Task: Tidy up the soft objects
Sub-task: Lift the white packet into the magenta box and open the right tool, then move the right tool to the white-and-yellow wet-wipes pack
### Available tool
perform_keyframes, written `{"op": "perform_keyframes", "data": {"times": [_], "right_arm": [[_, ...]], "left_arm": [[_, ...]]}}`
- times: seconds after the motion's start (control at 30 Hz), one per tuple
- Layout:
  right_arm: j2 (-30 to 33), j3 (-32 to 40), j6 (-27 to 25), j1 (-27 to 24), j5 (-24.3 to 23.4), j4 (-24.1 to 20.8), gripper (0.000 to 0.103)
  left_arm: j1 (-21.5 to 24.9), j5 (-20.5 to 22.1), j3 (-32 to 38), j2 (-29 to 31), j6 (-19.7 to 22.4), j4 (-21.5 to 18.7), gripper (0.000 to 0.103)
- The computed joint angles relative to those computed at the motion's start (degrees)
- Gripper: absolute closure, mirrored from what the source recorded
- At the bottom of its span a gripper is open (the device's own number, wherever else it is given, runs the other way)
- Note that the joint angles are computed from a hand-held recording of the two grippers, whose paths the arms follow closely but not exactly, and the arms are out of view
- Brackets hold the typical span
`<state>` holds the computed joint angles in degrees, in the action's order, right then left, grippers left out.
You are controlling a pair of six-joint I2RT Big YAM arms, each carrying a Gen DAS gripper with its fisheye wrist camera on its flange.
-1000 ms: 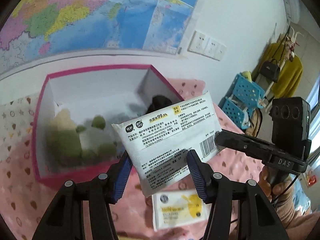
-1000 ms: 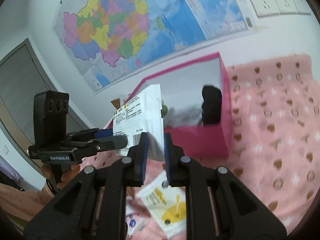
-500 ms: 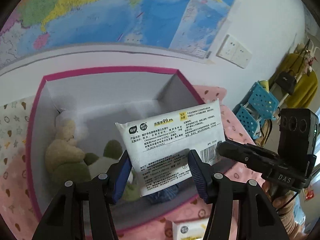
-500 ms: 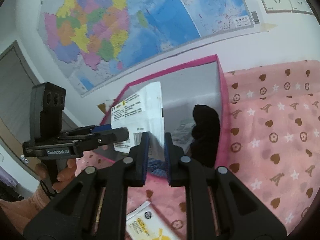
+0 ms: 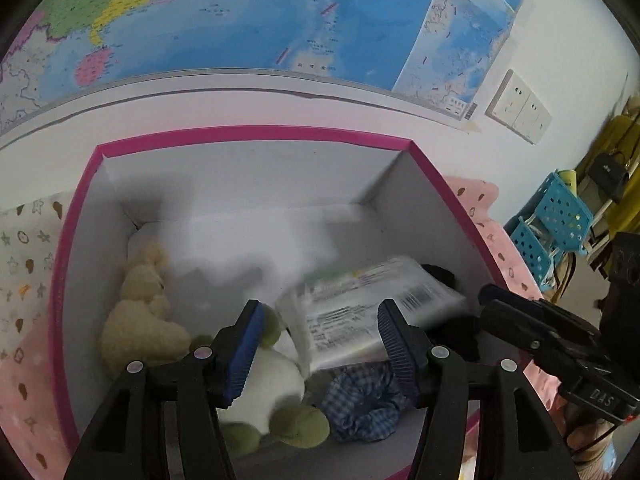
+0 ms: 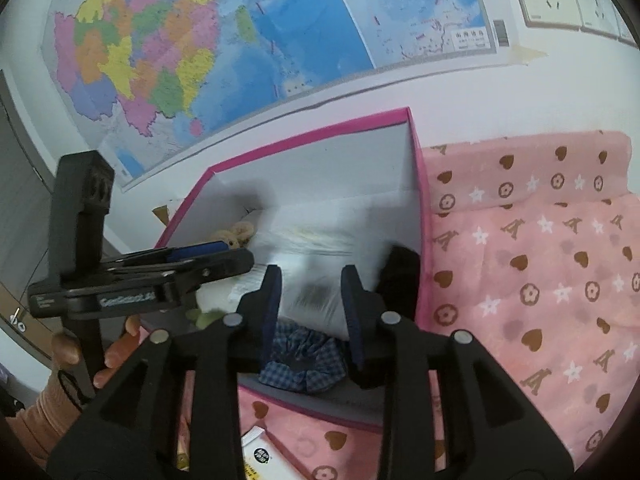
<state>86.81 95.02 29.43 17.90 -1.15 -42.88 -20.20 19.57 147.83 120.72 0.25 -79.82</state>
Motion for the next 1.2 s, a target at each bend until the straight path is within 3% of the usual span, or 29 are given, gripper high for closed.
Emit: {"op": "perform_keyframes", "data": {"times": [0.1,0.57,0.67,0.9,1.0,1.2], "right_arm": [[-0.94,-0.71,-0.92,0.48,0.8,0.53,0.07],[-8.2,-7.58,-2.66,3.42,-0.07,4.61,0.07],[-10.9,-10.05,-2.59,4.47,-0.44,6.38,0.063],[-16.47,-15.78,-1.9,7.08,-0.62,7.1,0.059],[-18.52,-18.41,-0.41,8.27,0.34,6.81,0.052],[-21.85,-24.43,5.06,9.85,0.37,5.73,0.052]], "left_arm": [[-0.13,-1.72,-4.33,-2.68,0.35,3.36,0.043],[-0.26,3.31,-28.09,-20.32,3.72,18.77,0.04],[-0.34,3.79,-33.8,-24.53,4.84,21.63,0.037],[0.56,5.2,-44.65,-31.49,4.88,24.63,0.036],[1.23,5.63,-48.36,-33.41,4.23,25.25,0.035],[1.86,7.17,-53.79,-35.86,4.45,24.02,0.035]]}}
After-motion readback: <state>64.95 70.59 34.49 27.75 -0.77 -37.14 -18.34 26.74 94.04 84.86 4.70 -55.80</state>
